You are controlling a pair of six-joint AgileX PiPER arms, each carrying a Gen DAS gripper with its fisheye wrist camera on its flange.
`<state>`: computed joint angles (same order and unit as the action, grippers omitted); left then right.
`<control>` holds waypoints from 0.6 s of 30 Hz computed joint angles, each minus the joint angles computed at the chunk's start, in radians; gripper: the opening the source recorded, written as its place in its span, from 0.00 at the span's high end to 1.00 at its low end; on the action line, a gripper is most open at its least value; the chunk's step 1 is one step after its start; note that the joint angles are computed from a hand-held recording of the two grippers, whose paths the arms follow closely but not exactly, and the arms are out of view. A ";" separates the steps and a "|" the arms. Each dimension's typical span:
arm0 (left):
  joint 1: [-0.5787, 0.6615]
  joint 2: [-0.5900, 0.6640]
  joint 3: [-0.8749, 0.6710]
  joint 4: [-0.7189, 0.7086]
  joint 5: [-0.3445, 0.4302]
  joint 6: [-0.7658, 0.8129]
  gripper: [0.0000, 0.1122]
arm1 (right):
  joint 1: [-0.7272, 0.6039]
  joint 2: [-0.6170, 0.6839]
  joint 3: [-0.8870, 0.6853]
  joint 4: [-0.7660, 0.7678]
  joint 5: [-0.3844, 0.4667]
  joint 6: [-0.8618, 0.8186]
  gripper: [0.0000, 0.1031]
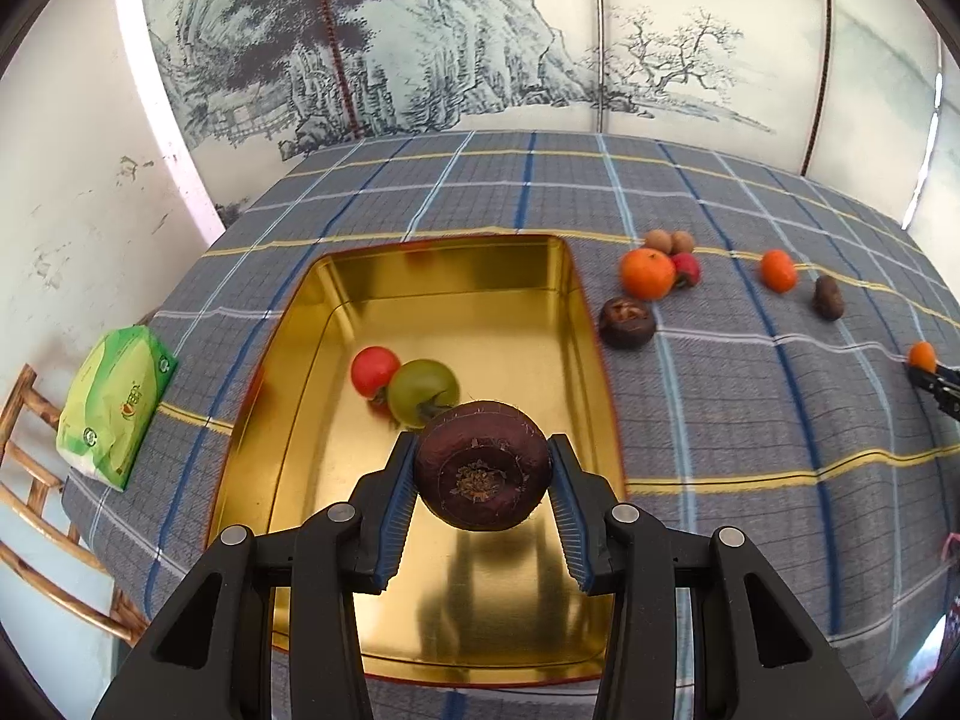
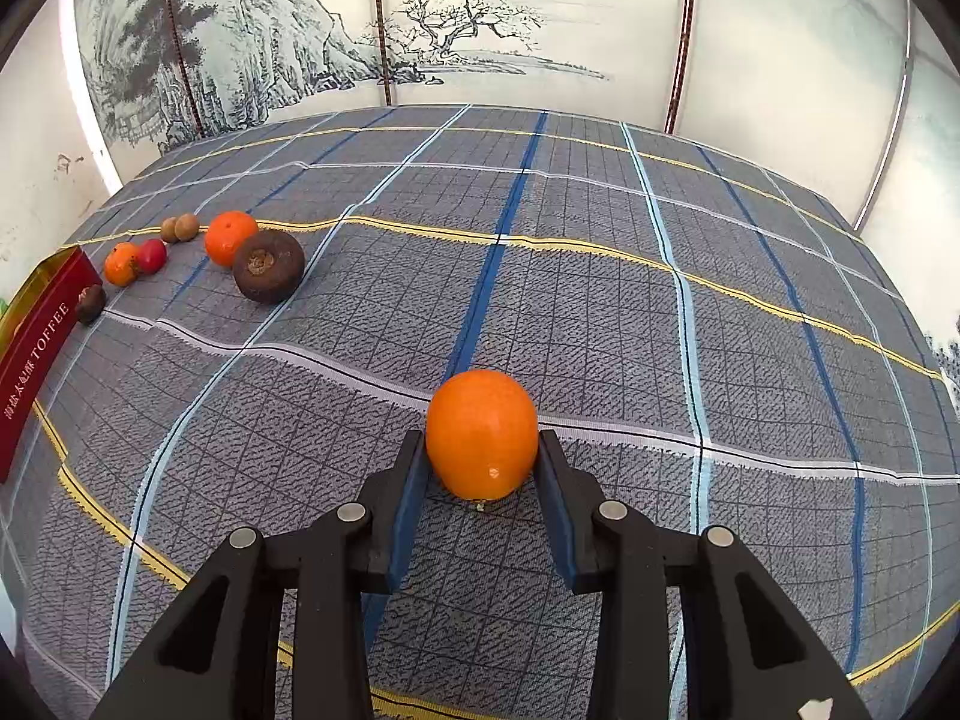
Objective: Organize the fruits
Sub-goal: 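Carry the dark brown fruit into the gold tray and open the left tool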
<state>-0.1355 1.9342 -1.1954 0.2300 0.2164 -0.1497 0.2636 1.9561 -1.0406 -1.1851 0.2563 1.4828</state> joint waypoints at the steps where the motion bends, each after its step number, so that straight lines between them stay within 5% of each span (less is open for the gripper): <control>1: 0.005 0.006 -0.002 0.002 -0.001 0.000 0.61 | 0.000 0.000 0.000 0.000 0.000 0.000 0.66; 18: 0.059 0.082 -0.058 0.039 0.016 -0.019 0.61 | 0.003 0.002 -0.002 0.002 0.005 -0.003 0.66</control>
